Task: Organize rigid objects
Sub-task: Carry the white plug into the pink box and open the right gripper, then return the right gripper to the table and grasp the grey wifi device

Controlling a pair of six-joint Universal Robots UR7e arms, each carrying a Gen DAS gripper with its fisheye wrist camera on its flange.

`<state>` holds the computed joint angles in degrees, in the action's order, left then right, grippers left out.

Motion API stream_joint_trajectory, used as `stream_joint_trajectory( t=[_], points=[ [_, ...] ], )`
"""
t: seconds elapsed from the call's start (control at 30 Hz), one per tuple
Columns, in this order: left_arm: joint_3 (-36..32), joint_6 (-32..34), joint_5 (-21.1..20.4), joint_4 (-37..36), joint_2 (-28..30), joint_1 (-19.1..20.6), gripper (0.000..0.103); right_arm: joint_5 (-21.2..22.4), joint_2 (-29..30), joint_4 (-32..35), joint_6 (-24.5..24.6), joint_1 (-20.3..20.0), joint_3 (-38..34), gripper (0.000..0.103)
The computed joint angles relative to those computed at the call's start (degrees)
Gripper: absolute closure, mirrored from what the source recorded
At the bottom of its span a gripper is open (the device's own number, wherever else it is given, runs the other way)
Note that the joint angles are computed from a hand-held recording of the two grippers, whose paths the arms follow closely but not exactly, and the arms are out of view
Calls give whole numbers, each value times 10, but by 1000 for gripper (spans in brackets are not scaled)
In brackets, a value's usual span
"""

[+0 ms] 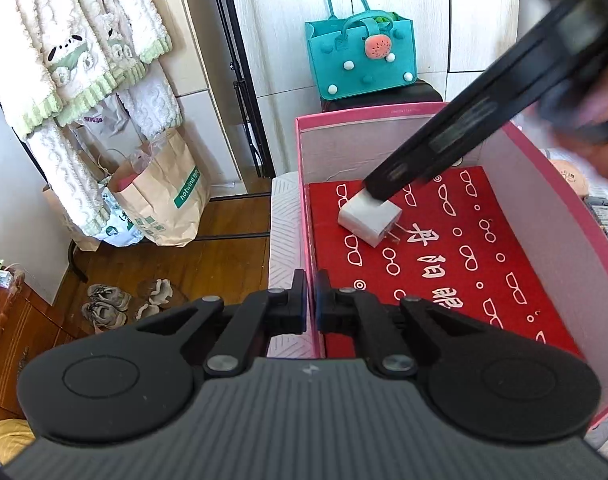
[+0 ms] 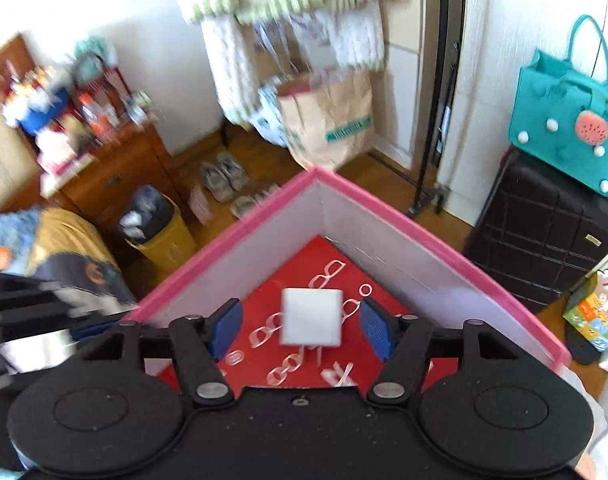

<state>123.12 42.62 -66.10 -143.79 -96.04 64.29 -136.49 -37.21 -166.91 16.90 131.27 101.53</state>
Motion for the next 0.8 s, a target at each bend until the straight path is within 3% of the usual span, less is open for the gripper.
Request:
stream_joint_trajectory(
  t=[0.2, 0.33, 0.53, 0.8],
  points=[
    [2, -5, 2, -5, 0, 0, 100, -9, -72, -16, 43, 57, 78, 31],
    [7, -7, 4, -12, -2, 0, 100, -38, -104, -10, 110, 97, 130, 30],
    [22, -3, 14, -31, -7, -6, 100, -93, -155, 42, 260, 160, 215, 30],
    [40, 1, 19, -65, -11, -9, 99, -147, -187, 233, 537, 200, 288, 28]
  ],
)
